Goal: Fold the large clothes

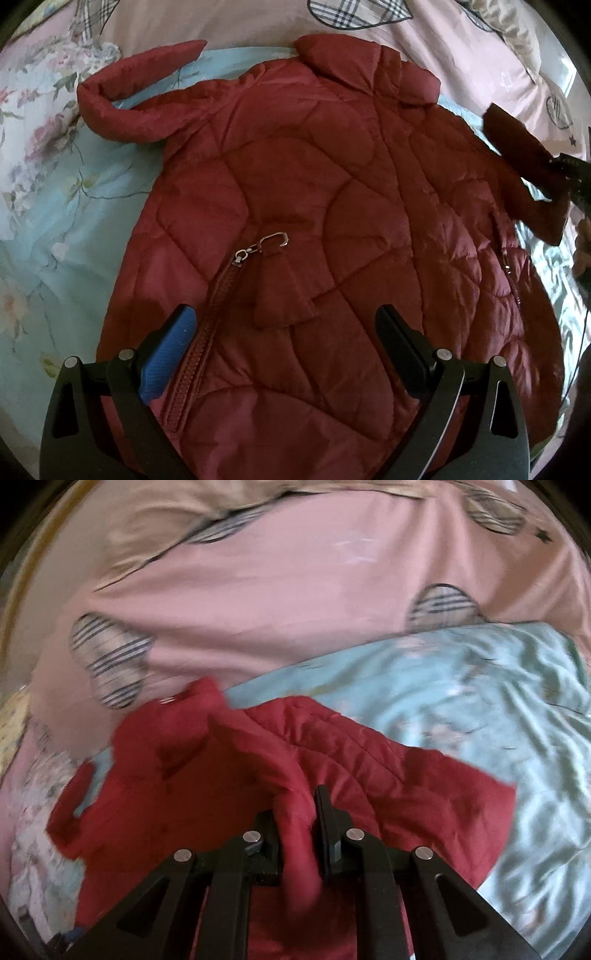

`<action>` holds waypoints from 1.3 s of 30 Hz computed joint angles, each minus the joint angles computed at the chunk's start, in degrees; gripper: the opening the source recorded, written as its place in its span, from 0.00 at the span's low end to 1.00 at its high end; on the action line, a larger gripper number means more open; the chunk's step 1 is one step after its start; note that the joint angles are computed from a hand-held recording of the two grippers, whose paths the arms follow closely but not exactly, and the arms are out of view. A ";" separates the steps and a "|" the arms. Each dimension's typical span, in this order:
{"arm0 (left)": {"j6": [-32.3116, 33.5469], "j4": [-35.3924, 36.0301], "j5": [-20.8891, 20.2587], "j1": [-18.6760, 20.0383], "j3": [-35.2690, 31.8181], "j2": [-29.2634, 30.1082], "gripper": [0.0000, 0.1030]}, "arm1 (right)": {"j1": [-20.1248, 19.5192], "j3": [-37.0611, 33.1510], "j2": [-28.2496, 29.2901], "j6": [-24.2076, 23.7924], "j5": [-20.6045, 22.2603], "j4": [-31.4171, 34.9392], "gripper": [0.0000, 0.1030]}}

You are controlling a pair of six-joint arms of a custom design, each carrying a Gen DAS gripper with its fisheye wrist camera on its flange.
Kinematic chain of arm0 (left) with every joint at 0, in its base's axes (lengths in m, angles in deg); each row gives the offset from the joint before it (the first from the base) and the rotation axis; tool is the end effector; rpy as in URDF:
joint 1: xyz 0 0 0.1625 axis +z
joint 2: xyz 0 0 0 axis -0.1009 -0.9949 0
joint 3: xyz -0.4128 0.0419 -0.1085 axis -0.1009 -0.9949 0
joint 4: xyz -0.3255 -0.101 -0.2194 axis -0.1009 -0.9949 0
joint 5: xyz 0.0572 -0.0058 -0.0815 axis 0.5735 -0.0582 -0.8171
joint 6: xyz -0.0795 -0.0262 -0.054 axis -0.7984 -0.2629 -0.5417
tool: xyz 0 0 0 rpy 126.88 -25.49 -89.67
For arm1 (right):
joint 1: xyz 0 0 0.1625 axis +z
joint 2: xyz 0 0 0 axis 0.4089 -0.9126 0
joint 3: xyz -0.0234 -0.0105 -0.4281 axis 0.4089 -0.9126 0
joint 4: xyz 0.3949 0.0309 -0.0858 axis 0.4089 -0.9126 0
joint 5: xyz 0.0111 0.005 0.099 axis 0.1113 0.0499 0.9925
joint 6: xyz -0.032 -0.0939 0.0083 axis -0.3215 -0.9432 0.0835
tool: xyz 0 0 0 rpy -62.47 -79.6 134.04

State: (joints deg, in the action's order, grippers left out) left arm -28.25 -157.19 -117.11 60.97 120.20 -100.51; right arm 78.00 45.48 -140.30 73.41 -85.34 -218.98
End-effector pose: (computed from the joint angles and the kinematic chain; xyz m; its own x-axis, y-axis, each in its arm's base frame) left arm -0.0436 -0.4148 0.2279 -0.7784 0.1405 -0.6119 0.4168 0.8445 -0.3362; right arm 0.1735 -0.4679 0.1718 -0.8607 0.2830 0.4232 -0.1664 0.6292 -0.7592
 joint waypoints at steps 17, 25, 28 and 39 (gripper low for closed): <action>2.27 2.86 -15.60 8.20 -5.79 -2.27 0.95 | 5.99 -7.50 13.28 -11.98 14.60 4.99 0.13; 3.54 5.34 -27.42 14.10 -14.69 1.36 0.95 | 7.20 -9.54 17.26 -23.21 14.61 8.40 0.14; 4.09 6.81 -32.11 15.98 -19.73 4.89 0.96 | 7.56 -9.87 17.77 -26.49 14.35 10.59 0.16; 4.36 16.51 -40.78 19.18 -34.13 19.22 0.63 | 8.53 -11.09 19.96 -31.00 12.67 11.93 0.17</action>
